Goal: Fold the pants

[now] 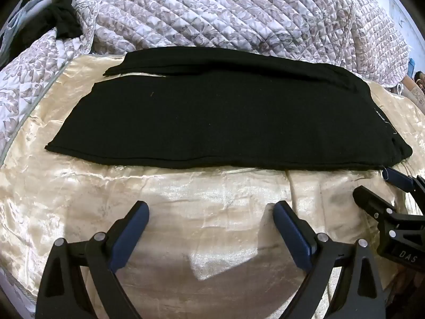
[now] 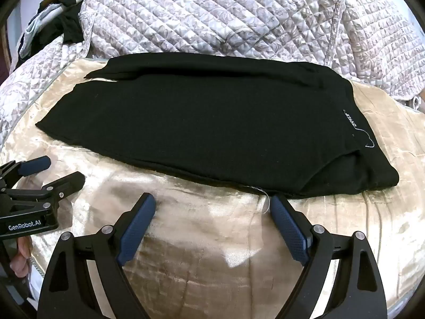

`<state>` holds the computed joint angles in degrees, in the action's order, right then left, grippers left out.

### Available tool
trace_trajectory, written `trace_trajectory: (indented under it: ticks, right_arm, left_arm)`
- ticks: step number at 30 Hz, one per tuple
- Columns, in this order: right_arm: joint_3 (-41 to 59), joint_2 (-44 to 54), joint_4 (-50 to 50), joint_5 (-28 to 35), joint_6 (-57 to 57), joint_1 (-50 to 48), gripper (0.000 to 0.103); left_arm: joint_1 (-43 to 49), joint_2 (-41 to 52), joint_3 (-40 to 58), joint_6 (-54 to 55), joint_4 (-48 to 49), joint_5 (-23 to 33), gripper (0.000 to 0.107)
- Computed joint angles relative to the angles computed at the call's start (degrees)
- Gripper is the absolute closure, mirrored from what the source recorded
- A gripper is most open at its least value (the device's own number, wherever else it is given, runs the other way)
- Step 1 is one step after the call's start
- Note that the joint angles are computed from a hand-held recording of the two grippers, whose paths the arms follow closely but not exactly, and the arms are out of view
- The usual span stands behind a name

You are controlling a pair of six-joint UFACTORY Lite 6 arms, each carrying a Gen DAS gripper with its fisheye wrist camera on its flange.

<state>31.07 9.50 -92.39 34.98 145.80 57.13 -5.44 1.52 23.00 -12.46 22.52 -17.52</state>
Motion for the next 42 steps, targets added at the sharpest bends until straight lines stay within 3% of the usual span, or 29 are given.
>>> trace_trajectory:
  ticks: [42]
  right_arm:
    - [-0.41, -0.06, -0.99, -0.18, 0.77, -0.38, 0.014]
  left_arm:
    - [-0.06, -0.05, 0.07, 0.13, -0.14, 0.35, 0.01]
